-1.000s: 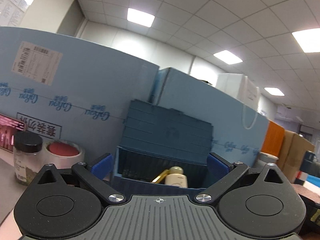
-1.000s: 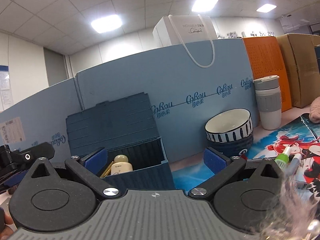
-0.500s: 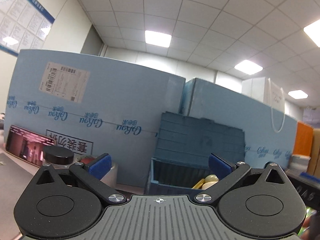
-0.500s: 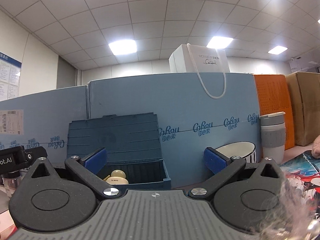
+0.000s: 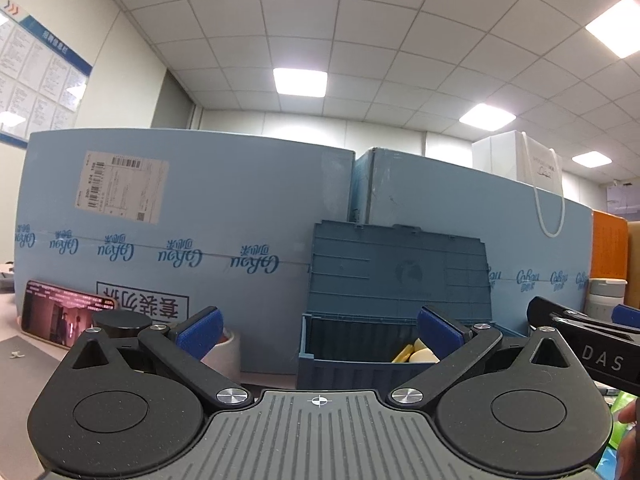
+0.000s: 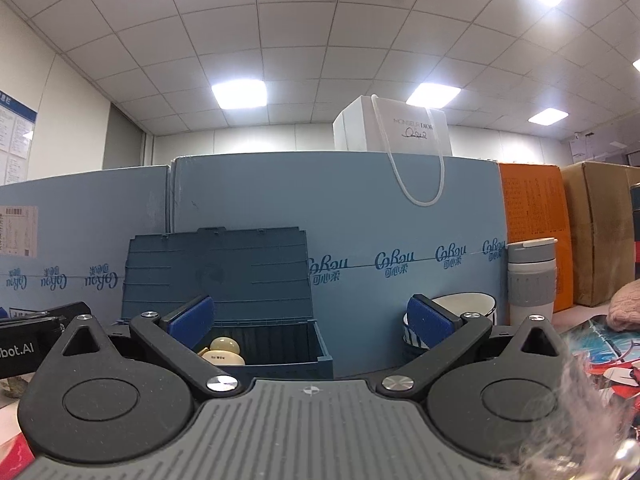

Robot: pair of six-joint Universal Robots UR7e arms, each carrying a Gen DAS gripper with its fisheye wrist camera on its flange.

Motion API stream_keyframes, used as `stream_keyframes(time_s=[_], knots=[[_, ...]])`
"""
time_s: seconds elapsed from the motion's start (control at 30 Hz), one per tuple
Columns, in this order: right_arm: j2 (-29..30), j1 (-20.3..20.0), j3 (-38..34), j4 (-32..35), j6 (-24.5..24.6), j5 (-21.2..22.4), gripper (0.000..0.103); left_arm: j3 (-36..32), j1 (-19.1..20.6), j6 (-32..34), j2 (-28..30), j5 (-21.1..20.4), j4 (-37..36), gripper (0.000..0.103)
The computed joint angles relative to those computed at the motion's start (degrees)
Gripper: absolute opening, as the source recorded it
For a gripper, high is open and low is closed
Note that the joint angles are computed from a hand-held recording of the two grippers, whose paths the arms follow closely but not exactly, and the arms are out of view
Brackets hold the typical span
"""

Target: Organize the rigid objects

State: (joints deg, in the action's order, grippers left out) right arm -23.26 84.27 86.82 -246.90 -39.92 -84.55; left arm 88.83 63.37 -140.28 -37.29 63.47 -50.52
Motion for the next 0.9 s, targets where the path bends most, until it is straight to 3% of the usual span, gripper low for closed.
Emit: stream_keyframes(time_s=[0.13, 0.3, 0.9], knots=[[-0.1, -0.1, 0.2, -0.1, 0.7, -0.1, 0.103, 0.2, 0.0, 0.6, 0.0, 0.6, -0.3, 0.103], [-0.9, -0.2, 1.0, 1.0, 1.7, 0.0, 0.103, 0.1, -0.5, 2.5, 0.5, -1.7, -1.6, 0.103], [-1.2, -0.4, 1.5, 2.2, 1.9, 0.7, 0.103, 0.6, -0.3, 3.5, 0.1, -0.1, -0.9, 0.103]])
